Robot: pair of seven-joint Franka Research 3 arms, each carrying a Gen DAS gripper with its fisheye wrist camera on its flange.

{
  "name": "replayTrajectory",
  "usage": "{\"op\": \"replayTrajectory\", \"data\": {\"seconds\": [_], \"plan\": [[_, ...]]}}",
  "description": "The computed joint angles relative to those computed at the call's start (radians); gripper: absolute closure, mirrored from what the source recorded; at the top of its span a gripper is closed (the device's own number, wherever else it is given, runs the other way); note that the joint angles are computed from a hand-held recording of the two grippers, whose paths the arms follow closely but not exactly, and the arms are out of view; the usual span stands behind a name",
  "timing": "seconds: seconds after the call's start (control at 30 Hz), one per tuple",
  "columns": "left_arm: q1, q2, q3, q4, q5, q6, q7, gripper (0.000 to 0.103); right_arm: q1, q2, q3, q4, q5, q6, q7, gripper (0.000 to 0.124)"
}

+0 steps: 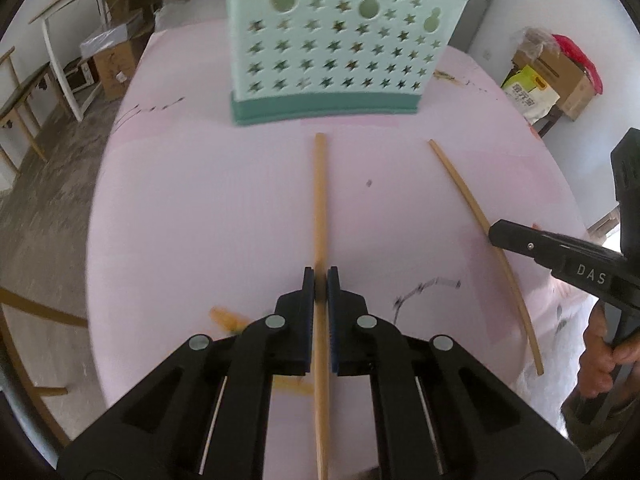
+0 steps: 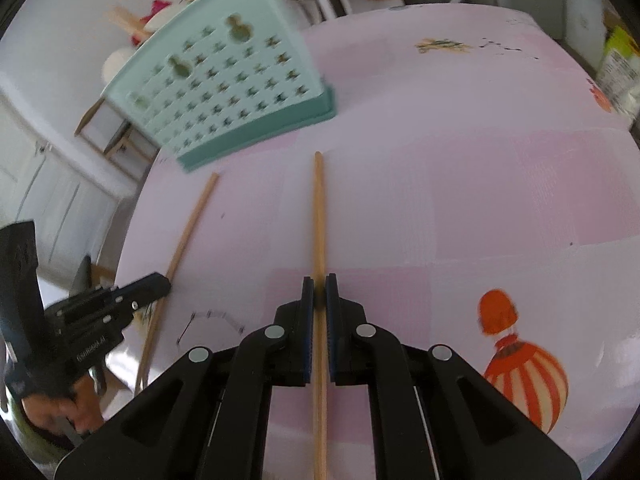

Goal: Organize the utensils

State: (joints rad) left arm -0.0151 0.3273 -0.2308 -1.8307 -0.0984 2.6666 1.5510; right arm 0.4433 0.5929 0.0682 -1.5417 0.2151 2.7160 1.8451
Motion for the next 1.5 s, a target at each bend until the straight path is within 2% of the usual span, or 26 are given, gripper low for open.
{"op": "replayTrajectory", "data": {"seconds": [0.1, 0.17, 0.27, 0.4, 0.6, 0.83, 1.0, 1.13, 1.37, 1.5], "plan": [[-0.003, -0.025, 0.011, -0.023, 0.021, -0.018, -0.005, 0.096, -0.004, 0.002, 0.014, 0.019, -0.009, -0.044, -0.043, 0.118], [-0.006, -0.032, 0.017, -0.031, 0.030, -0.014, -0.013, 0.087, 0.007, 0.016, 0.007, 0.051, -0.027, -0.073, -0.054, 0.117], [-0.041, -0.016, 0.051, -0.007, 0.128, -0.017, -0.069, 0.083, 0.025, 0.046, -0.009, 0.106, -0.056, -0.113, -0.054, 0.114], [-0.076, 0.023, 0.077, 0.049, 0.244, -0.032, -0.124, 0.080, 0.047, 0.098, -0.028, 0.196, -0.097, -0.153, -0.053, 0.105], [-0.095, 0.081, 0.093, 0.138, 0.328, -0.051, -0.197, 0.080, 0.070, 0.165, -0.051, 0.307, -0.141, -0.192, -0.038, 0.103], [-0.119, 0.114, 0.112, 0.181, 0.426, -0.044, -0.254, 0.082, 0.078, 0.190, -0.061, 0.351, -0.167, -0.206, -0.010, 0.104], [-0.105, 0.119, 0.094, 0.190, 0.411, -0.048, -0.242, 0.091, 0.089, 0.185, -0.083, 0.343, -0.200, -0.202, 0.018, 0.117], [-0.104, 0.119, 0.090, 0.185, 0.409, -0.040, -0.238, 0.095, 0.072, 0.184, -0.068, 0.339, -0.187, -0.202, 0.014, 0.117], [-0.091, 0.116, 0.079, 0.178, 0.376, -0.038, -0.223, 0.098, 0.067, 0.156, -0.066, 0.301, -0.190, -0.211, 0.018, 0.117], [-0.090, 0.117, 0.081, 0.177, 0.373, -0.036, -0.219, 0.098, 0.056, 0.168, -0.055, 0.326, -0.177, -0.232, 0.006, 0.117]]}}
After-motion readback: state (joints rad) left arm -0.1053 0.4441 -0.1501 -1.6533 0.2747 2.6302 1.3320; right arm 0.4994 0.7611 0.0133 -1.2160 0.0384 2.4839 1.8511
